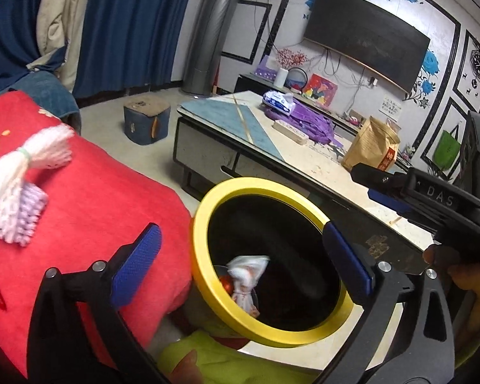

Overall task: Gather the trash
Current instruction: 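Open both tools over the bin, dropping the red and white bags, then move both tools back toward the remaining trash on the bedspread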

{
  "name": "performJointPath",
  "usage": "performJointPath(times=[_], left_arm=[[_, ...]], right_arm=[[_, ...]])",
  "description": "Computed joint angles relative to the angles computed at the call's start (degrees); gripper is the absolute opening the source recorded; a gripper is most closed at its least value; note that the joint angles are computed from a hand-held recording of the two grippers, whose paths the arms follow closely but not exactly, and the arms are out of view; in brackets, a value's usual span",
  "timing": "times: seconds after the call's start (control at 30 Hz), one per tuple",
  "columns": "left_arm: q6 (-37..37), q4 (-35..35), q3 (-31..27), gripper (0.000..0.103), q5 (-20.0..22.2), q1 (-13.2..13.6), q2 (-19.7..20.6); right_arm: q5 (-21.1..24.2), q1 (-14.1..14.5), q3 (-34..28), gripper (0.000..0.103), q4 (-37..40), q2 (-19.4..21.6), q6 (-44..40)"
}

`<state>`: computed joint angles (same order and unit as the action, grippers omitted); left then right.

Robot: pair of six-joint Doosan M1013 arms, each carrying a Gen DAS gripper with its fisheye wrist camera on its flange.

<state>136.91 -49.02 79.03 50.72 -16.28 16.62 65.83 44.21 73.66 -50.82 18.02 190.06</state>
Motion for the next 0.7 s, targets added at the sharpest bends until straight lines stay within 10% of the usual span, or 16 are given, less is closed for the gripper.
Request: performJointPath(times=[0.7], left_arm=[[-1.82, -1.68, 1.85, 0.092, -8.93, 4.73, -3.11]], right_arm=[[-0.84, 2.43, -6.95, 0.074, -1.56, 4.53, -11.80]])
